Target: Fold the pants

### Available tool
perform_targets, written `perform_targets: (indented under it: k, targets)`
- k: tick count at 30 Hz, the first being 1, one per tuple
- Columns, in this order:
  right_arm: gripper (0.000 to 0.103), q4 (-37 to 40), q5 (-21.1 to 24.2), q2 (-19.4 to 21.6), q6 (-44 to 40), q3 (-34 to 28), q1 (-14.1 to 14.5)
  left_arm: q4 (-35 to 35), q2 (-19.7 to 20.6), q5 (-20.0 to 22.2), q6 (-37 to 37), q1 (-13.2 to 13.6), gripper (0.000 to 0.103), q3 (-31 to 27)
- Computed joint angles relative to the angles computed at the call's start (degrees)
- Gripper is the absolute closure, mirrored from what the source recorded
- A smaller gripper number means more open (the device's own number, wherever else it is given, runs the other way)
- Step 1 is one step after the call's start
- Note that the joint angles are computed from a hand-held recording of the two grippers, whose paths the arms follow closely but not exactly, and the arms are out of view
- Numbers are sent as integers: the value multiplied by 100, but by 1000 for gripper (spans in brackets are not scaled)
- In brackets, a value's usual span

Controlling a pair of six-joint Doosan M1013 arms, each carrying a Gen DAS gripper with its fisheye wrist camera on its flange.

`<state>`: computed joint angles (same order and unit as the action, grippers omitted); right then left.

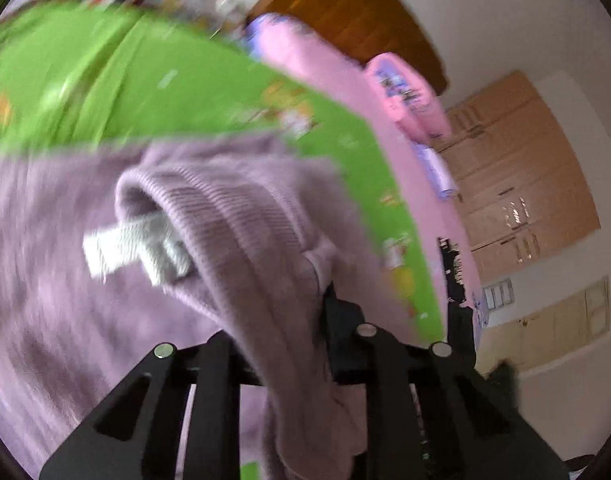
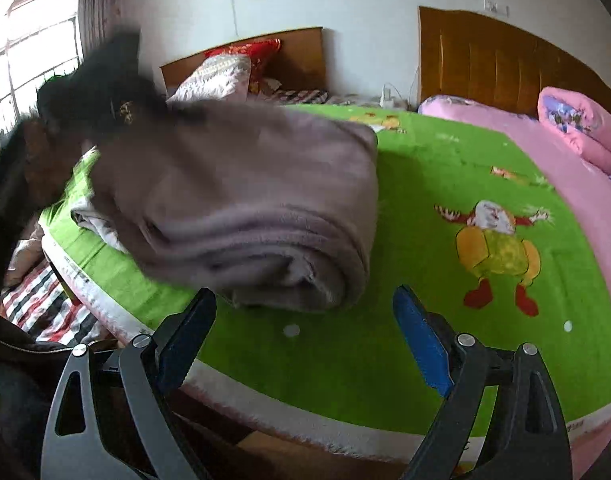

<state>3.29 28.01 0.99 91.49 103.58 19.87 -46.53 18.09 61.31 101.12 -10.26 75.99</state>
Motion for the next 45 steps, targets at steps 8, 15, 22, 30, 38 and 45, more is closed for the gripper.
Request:
perform_targets:
  k: [8, 15, 22, 30, 38, 45]
  targets:
    - [17, -722, 41, 434, 1193, -444, 210, -636, 577, 745, -147, -210, 86, -1916]
    - [15, -3413, 748, 672, 3163, -672, 683, -963, 168, 422, -109, 377, 86, -1315]
    - [12, -3073, 613, 735, 2608, -670, 651, -1037, -181, -100, -447, 1365, 86, 693]
    - [6, -2745, 731, 790, 2325, -789, 573, -1154, -250, -487, 246, 1340, 85, 1028]
    - [5, -2540, 575, 773, 2085, -731, 565, -716, -365, -768, 100, 1319, 84, 1198]
    - [5, -1064, 958, 733, 320, -922, 360, 50, -830, -1526, -825, 1167, 62, 1553]
